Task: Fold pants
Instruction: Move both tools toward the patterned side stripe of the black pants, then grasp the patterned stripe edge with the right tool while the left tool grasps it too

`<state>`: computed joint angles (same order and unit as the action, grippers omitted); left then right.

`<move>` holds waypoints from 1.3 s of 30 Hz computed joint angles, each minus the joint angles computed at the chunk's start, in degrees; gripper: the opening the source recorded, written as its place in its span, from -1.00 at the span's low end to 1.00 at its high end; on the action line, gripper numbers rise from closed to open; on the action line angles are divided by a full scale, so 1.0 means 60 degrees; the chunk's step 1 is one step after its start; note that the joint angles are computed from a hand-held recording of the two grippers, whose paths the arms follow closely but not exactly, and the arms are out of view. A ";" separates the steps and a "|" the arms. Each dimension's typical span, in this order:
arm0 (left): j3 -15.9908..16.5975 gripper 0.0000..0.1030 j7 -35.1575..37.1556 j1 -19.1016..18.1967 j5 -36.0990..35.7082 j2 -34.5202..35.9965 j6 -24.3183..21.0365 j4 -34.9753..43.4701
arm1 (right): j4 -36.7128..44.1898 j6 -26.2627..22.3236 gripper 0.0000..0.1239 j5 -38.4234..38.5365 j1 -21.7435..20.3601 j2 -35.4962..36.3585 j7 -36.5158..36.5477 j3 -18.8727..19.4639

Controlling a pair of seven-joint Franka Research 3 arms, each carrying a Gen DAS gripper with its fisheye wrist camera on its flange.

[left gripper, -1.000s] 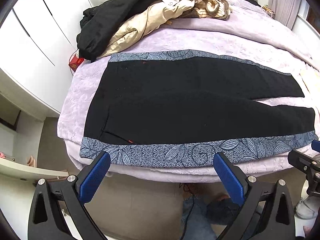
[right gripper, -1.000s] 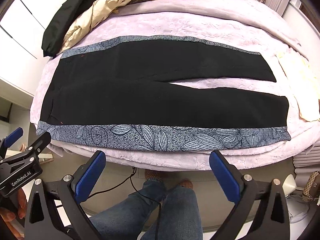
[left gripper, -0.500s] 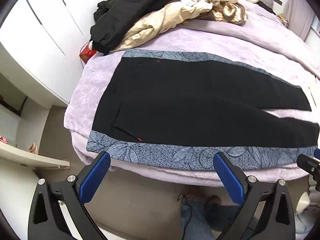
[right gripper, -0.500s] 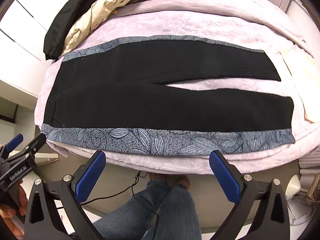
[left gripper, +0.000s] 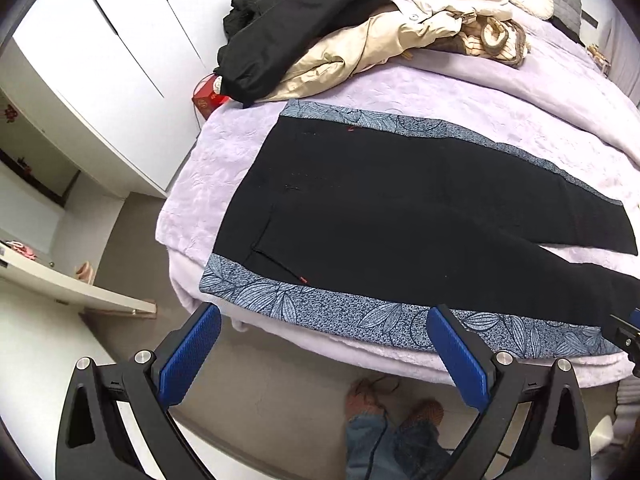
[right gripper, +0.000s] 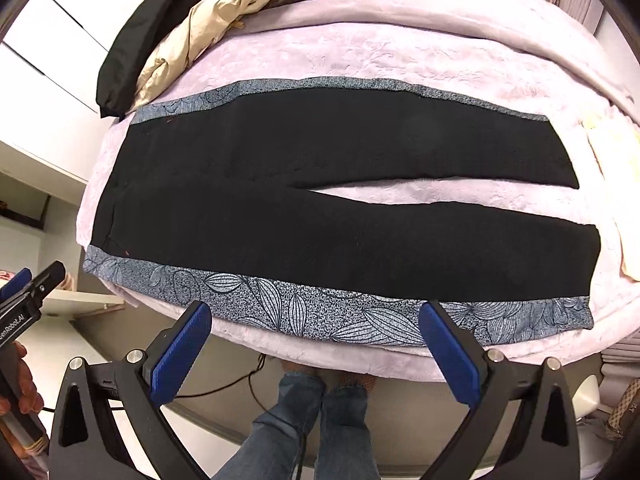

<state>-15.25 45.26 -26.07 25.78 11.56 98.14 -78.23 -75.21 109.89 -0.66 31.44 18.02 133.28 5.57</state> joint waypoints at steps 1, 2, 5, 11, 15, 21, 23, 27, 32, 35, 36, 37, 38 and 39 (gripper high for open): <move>-0.0001 1.00 -0.0029 -0.0019 0.0013 0.0032 -0.0080 0.0071 | -0.0072 0.0058 0.66 -0.0002 -0.0009 -0.0054 -0.0042 0.0001; 0.0000 1.00 -0.0038 -0.0022 -0.0002 0.0046 -0.0103 0.0103 | -0.0157 0.0131 0.66 -0.0006 -0.0021 -0.0105 -0.0077 0.0000; 0.0000 1.00 -0.0063 -0.0039 0.0021 0.0012 -0.0141 0.0046 | -0.0361 0.0312 0.66 0.0101 -0.0073 -0.0180 -0.0050 0.0017; 0.0020 1.00 0.0115 0.0191 -0.0282 -0.0256 0.0228 -0.0450 | -0.0355 0.0419 0.66 0.0209 -0.0074 -0.0051 0.0023 0.0054; 0.0074 1.00 0.0178 0.0492 -0.0673 -0.0451 0.0616 -0.0920 | 0.0028 0.0234 0.66 0.0145 0.0038 0.0267 0.0085 0.0039; 0.0207 1.00 0.0771 0.1064 -0.1104 -0.0853 0.1733 -0.2039 | 0.0655 0.0454 0.66 0.0025 0.0331 0.0886 0.0608 -0.0055; 0.0262 1.00 0.1129 0.1289 -0.1457 -0.0829 0.1938 -0.2273 | 0.1123 0.0286 0.66 -0.0047 0.0479 0.1285 0.0887 -0.0108; 0.0383 1.00 0.1767 0.1750 -0.2319 -0.0931 0.2600 -0.2918 | 0.2033 0.0021 0.66 0.0069 0.0707 0.2092 0.1247 -0.0153; 0.0466 1.00 0.2421 0.2045 -0.2443 -0.1063 0.3166 -0.3584 | 0.0556 0.3074 0.65 0.2145 0.0260 0.1947 0.0579 0.0597; 0.0550 0.96 0.2799 0.2335 -0.3394 -0.1261 0.3687 -0.4215 | 0.0077 0.4268 0.37 0.3945 -0.0051 0.2269 -0.0541 0.1313; 0.0568 0.88 0.2935 0.2414 -0.3728 -0.1318 0.3835 -0.4387 | 0.0018 0.4359 0.19 0.4354 -0.0083 0.2379 -0.0724 0.1419; 0.0580 0.74 0.3048 0.2476 -0.4020 -0.1374 0.3928 -0.4539 | -0.0158 0.4541 0.14 0.4831 -0.0126 0.2452 -0.0839 0.1538; 0.0600 0.73 0.3210 0.2549 -0.4420 -0.1402 0.3983 -0.4681 | -0.0479 0.4901 0.13 0.5247 -0.0137 0.2410 -0.0904 0.1601; 0.0605 0.73 0.3264 0.2584 -0.4604 -0.1444 0.4033 -0.4785 | -0.0754 0.5226 0.13 0.5519 -0.0109 0.2332 -0.0921 0.1605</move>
